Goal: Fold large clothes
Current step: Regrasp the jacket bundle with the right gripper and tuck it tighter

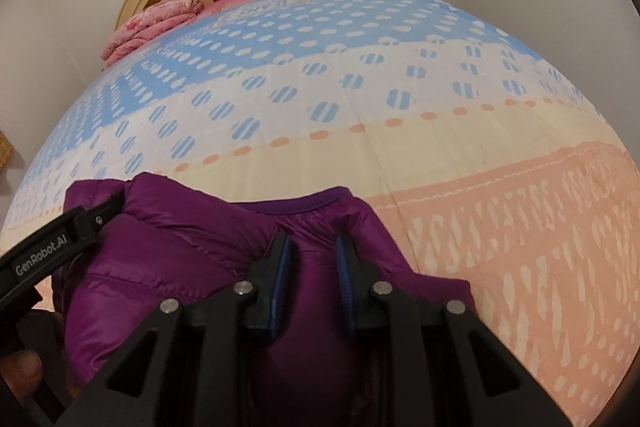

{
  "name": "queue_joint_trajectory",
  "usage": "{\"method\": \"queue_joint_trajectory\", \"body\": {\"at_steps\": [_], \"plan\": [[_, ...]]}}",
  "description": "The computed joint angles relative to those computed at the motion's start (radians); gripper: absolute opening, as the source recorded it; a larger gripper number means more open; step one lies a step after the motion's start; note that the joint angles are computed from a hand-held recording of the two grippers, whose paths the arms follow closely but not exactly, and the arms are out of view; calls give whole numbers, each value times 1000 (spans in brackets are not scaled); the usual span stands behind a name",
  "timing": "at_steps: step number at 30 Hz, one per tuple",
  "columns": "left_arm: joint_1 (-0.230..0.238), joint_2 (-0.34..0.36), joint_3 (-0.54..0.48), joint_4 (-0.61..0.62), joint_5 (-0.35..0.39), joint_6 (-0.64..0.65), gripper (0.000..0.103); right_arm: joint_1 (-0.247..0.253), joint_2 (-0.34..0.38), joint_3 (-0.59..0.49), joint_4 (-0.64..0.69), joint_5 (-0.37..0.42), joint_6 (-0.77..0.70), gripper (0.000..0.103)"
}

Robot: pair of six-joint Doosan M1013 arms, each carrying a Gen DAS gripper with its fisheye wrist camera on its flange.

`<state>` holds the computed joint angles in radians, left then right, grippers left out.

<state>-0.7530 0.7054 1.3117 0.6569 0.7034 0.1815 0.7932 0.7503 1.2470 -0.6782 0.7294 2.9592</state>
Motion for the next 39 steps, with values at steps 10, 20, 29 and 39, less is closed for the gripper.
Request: {"method": "queue_joint_trajectory", "body": {"at_steps": [10,20,29,39], "plan": [[-10,13,-18,50,47,-6,102,-1,5,-7,4,10,-14,24],[-8,16,-22,38,50,9,102,-1,17,-26,3,40,-33,24],[1,5,-11,-10,13,40,102,-4,8,-10,3,9,-18,24],[-72,-159,215,151,-84,2,102,66,-91,129,-219,20,158,79]]}}
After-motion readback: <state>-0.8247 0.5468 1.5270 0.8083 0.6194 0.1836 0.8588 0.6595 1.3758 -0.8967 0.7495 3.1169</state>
